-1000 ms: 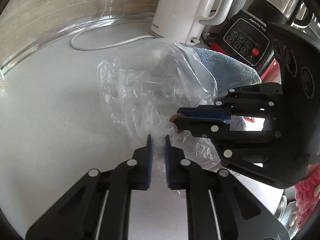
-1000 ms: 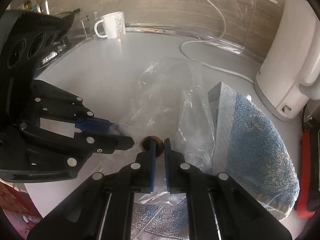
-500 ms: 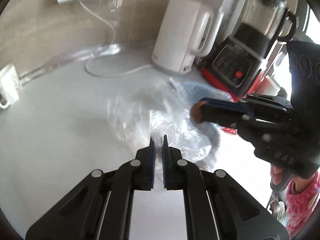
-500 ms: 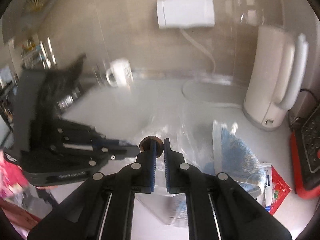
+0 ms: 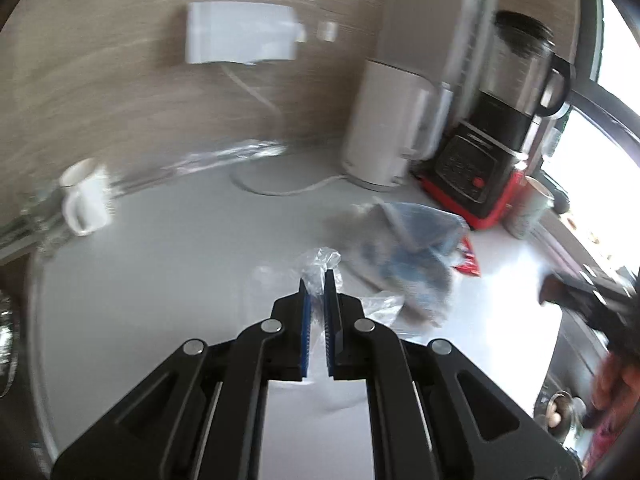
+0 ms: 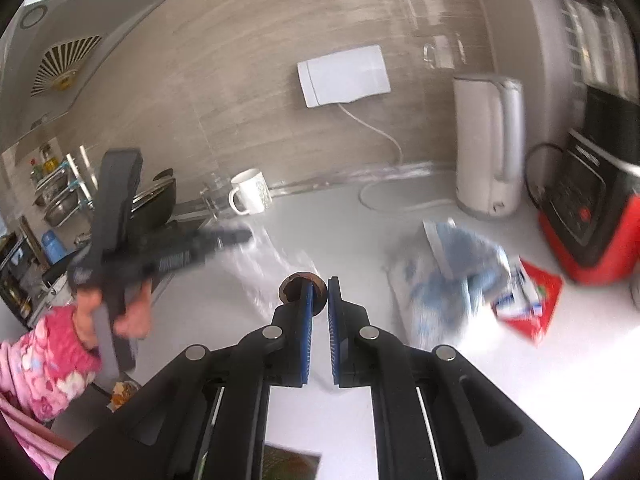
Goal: Collect trash
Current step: 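Carry the bag and nut over the green basket and open both grippers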
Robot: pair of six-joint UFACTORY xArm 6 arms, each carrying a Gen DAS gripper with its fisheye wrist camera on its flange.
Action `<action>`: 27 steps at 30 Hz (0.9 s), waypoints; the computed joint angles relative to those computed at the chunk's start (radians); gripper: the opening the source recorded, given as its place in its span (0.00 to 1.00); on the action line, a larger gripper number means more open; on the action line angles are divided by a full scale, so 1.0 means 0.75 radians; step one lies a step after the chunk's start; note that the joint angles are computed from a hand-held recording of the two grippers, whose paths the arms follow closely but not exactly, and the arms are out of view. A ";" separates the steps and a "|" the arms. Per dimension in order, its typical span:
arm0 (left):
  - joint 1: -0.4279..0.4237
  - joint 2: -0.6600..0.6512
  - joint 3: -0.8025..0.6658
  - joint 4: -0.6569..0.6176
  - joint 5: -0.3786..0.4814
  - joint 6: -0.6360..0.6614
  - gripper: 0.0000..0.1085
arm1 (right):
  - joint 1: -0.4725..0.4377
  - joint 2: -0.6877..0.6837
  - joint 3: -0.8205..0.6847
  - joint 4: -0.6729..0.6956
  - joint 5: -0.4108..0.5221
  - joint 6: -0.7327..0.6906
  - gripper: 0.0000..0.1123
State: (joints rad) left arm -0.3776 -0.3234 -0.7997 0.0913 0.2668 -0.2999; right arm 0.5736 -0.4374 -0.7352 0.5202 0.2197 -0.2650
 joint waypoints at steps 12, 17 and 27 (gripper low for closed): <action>0.004 -0.514 0.163 0.022 0.162 0.132 0.05 | 0.225 -0.349 0.230 -1.074 0.109 1.214 0.07; -0.123 -0.792 0.275 -0.139 0.366 0.308 0.05 | 0.406 -0.444 0.236 -1.443 0.282 1.669 0.07; -0.355 -1.204 0.543 -0.408 0.734 0.467 0.05 | 1.037 -0.579 0.224 -1.870 1.024 2.492 0.07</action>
State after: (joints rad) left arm -0.6440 -1.2263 -0.3926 -0.2145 0.8172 0.0501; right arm 1.3515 -0.8719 -0.5673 -0.8826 0.9880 1.6044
